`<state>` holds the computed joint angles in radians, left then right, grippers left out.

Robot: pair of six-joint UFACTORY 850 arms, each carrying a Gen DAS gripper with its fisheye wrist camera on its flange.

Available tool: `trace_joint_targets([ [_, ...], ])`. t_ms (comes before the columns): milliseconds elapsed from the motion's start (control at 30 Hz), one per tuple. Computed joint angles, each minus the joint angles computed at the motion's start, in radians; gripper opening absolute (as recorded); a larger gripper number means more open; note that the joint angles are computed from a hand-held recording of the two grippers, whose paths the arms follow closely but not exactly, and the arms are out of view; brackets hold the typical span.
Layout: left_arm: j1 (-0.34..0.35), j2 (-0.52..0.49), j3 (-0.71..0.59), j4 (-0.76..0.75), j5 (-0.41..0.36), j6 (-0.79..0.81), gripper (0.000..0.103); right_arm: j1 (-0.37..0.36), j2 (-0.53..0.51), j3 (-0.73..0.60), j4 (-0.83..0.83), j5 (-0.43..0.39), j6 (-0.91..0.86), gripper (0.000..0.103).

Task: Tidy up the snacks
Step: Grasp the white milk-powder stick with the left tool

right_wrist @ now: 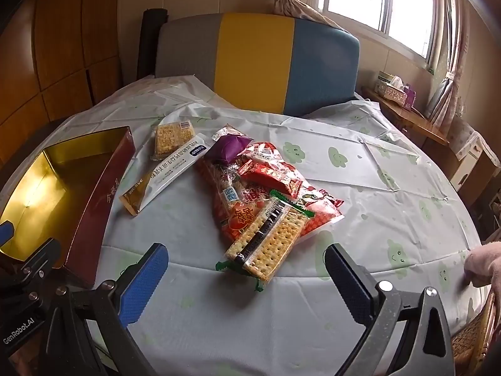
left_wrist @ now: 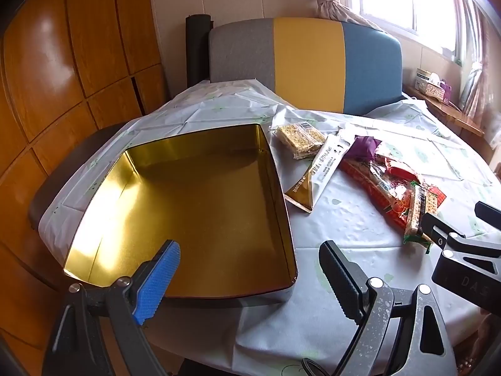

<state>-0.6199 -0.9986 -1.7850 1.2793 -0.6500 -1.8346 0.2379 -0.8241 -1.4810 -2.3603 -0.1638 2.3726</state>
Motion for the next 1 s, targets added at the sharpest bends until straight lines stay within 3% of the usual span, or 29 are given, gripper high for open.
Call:
trace_joint_targets([
  [1000, 0.002, -0.006, -0.025, -0.028, 0.035, 0.051, 0.091, -0.035, -0.012, -0.05, -0.074, 0.027, 0.022, 0.102],
])
